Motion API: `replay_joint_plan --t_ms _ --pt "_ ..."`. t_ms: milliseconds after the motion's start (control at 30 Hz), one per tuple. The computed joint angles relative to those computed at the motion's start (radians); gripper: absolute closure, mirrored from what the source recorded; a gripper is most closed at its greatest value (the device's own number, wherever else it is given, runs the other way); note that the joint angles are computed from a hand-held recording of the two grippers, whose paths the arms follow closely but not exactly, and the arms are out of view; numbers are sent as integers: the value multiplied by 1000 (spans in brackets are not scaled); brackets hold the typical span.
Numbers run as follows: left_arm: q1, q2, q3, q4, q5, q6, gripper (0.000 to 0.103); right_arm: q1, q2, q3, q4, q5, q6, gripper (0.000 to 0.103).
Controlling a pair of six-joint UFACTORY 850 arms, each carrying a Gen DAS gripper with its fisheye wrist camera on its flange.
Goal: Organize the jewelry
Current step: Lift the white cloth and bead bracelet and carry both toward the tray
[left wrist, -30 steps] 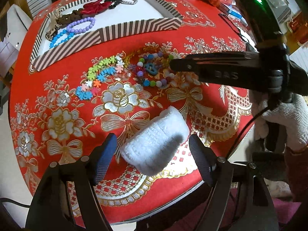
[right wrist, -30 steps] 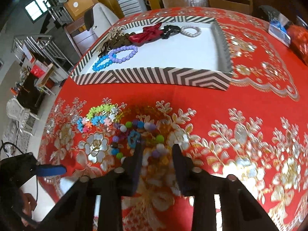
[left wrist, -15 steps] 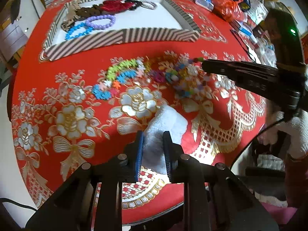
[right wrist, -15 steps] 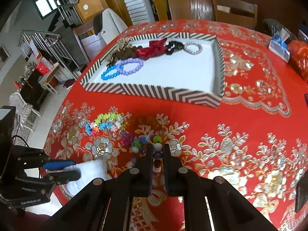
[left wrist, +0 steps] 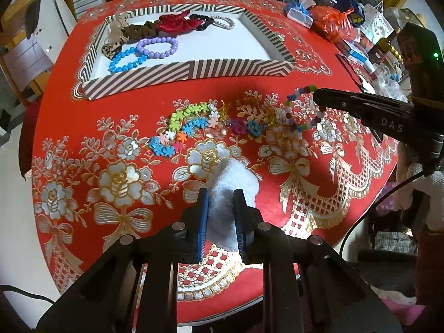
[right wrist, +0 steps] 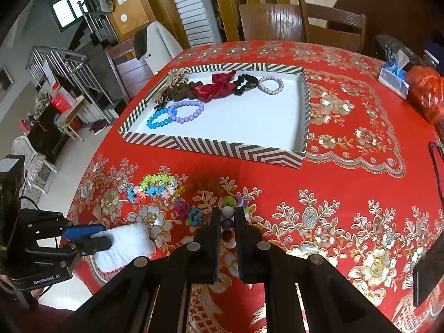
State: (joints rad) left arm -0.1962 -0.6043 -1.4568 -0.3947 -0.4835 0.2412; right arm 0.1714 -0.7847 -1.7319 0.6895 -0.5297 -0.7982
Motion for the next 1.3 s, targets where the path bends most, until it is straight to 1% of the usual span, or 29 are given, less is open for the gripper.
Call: replay_joint_plan --t_ms 533,667,733,867,1033,1300 --pt "-6 24 4 74 44 -80 91 -4 39 26 18 22 -28 94" --pt "-7 25 2 69 48 -79 92 -4 43 28 19 23 -32 94" --pt "-6 27 4 59 49 -71 93 -4 43 29 24 23 -35 94" --pt "4 29 8 -26 36 -1 94 -5 44 30 33 18 -43 94" --pt "17 28 11 -96 12 47 95 -6 48 34 50 13 -58 94" --pt "19 42 13 -115 21 60 96 -7 52 27 61 11 -78 94"
